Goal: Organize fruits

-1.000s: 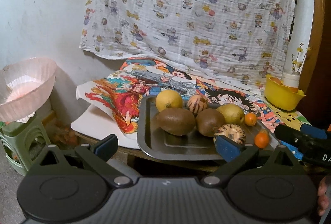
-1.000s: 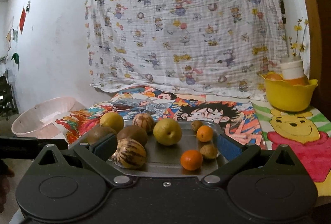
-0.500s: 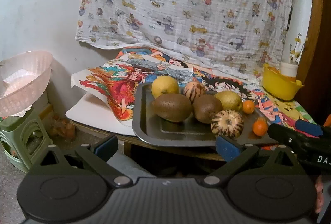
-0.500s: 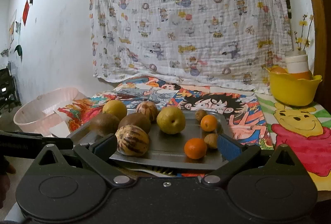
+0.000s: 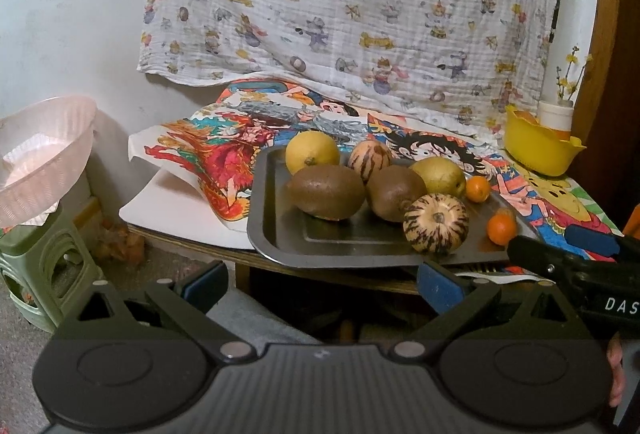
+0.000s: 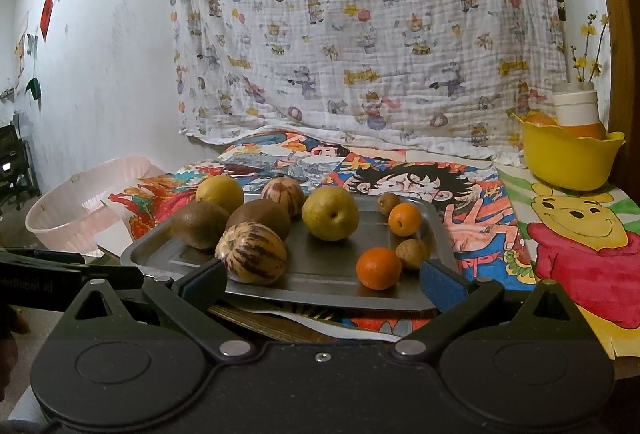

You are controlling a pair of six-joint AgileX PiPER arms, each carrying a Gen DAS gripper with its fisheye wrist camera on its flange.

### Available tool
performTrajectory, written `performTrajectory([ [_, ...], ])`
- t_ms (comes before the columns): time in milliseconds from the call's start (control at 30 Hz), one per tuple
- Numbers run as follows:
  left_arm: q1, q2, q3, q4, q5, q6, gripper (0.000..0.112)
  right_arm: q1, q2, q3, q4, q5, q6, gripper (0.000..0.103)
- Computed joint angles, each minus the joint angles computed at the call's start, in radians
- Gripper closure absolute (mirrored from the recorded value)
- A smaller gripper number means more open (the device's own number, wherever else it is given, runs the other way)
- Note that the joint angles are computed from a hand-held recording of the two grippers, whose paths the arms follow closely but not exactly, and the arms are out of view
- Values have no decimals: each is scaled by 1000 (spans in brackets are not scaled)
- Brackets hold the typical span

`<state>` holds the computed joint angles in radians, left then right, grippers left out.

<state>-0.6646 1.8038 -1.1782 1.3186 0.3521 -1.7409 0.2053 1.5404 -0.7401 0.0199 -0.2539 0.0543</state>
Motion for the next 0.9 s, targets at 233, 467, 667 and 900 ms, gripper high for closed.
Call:
performTrajectory([
  [233, 0, 1, -6, -33, 2, 33, 10, 0, 1, -1, 2, 3, -2, 1],
  [467, 0, 2, -6, -40, 1, 39, 10, -1, 4, 1, -1, 1, 3, 1],
  [667, -2, 2, -7, -41, 4, 39, 10, -1, 7, 2, -13, 0, 14, 1],
  [900, -1, 3, -7, -43, 3, 41, 10, 0, 6, -1, -7, 4, 9, 1],
])
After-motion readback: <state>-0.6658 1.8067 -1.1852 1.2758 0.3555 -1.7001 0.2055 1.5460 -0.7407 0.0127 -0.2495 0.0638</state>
